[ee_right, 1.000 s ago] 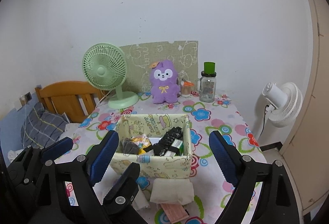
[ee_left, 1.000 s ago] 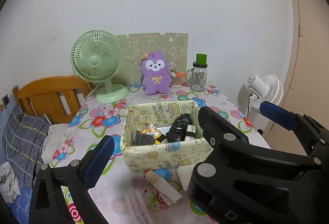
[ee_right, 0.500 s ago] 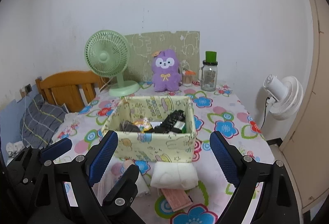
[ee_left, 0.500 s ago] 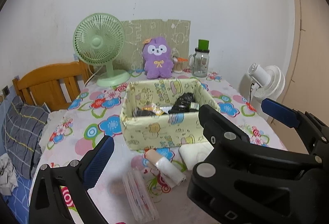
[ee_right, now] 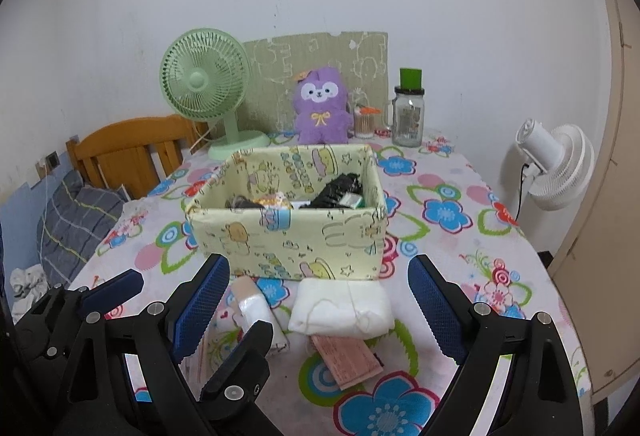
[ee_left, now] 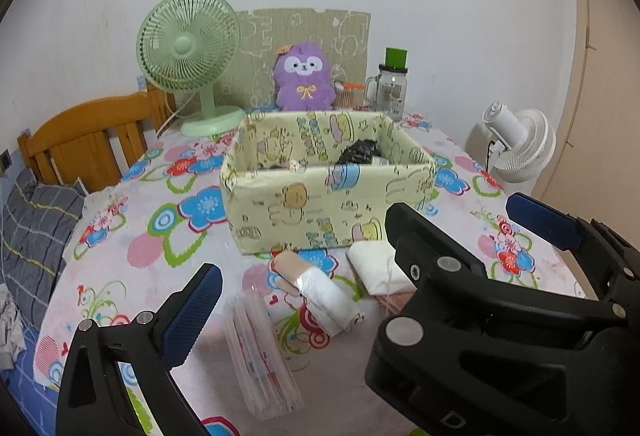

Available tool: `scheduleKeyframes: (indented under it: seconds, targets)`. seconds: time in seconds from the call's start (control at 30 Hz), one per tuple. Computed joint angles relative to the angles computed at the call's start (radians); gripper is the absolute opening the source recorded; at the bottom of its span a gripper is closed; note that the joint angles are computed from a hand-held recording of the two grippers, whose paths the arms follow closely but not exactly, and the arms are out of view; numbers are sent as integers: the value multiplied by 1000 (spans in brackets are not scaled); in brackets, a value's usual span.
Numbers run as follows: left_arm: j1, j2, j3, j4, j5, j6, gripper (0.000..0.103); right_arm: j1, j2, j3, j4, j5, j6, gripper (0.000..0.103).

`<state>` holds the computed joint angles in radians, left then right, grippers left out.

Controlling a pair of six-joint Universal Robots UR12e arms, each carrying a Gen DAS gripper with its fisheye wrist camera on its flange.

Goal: Organize soft objects
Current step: 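Withdraw both tools from the box toward the remaining white items, then grasp the white rolled item with the left tool while the right tool grasps the white folded pad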

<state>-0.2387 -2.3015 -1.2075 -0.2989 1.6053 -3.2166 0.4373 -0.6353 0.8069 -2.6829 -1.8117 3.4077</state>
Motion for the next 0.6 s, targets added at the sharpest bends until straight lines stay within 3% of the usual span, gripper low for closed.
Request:
scheduleKeyframes:
  seconds: [0.43, 0.6]
  targets:
    - [3, -28, 28, -66, -19, -7, 101, -7, 25, -23, 75, 9, 30, 93]
    - [3, -49, 60, -106, -14, -6, 96, -12, 44, -55, 122, 19, 42, 93]
